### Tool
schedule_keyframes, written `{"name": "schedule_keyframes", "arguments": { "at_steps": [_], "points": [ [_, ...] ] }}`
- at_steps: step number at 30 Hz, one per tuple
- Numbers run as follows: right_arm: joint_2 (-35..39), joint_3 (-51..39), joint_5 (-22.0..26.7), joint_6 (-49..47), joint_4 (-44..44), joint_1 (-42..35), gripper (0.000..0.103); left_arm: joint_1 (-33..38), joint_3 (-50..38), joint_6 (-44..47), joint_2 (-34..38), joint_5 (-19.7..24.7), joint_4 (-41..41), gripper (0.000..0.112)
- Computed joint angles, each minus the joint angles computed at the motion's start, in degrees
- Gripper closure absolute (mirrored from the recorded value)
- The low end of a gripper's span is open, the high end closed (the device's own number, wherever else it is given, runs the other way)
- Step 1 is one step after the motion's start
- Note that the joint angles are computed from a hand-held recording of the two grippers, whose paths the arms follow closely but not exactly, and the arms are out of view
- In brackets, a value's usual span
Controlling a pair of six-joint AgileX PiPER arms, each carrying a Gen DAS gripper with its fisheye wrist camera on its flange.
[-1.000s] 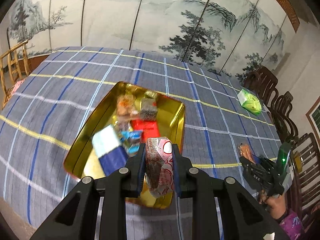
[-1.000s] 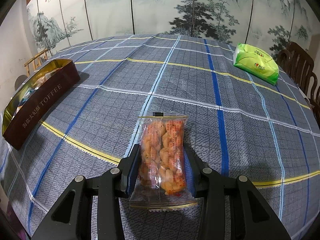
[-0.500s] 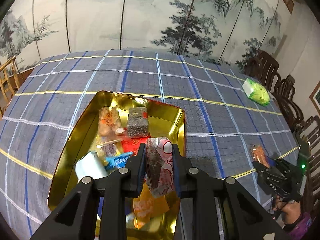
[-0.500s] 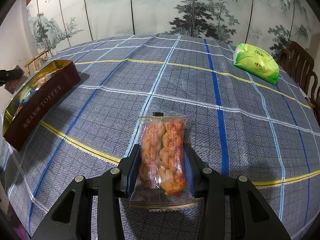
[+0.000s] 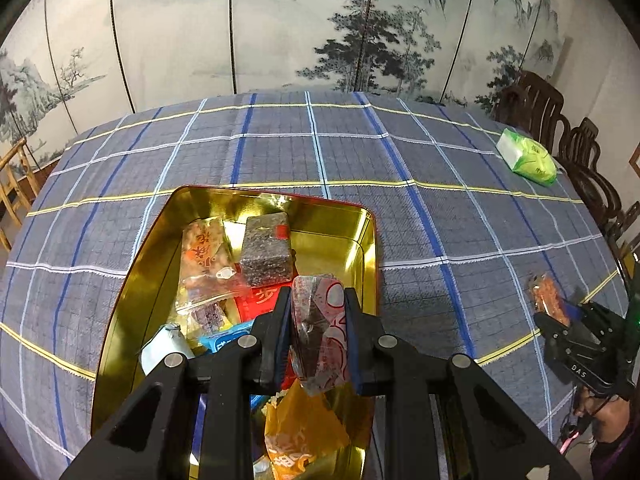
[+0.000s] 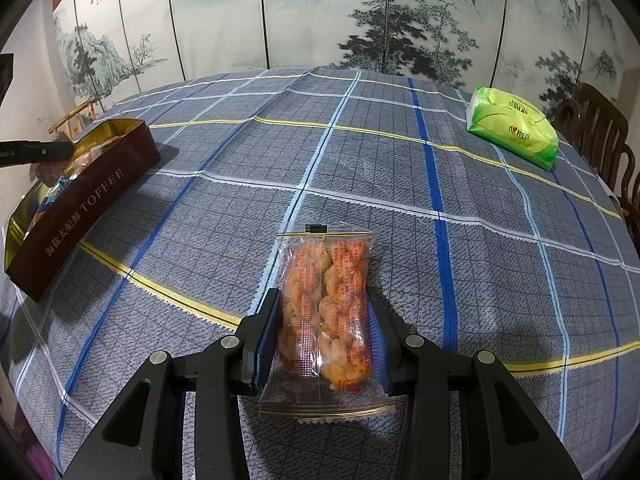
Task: Organize snacks
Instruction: 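Lower the pink-and-white packet into the tin and open the left tool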
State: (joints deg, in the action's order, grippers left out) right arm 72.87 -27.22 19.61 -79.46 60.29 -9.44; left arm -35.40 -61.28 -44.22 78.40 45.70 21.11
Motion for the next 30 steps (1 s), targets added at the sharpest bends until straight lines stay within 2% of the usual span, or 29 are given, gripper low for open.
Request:
{"name": "schedule_keyframes", "arguments": {
  "at_steps": [16,30],
  "points": [
    [0.02,0.07,-0.1,-0.18,0.19,0.06,0.062,-0.47,-2.34,0.04,3.05,0.34,1.39,0.092],
    [0.0,0.09,-0.27,-0.02,0.09,0.2,0.062,-3.64,-0.43,-6.07,-0.06,2.66,4.62,0.091]
  ]
}}
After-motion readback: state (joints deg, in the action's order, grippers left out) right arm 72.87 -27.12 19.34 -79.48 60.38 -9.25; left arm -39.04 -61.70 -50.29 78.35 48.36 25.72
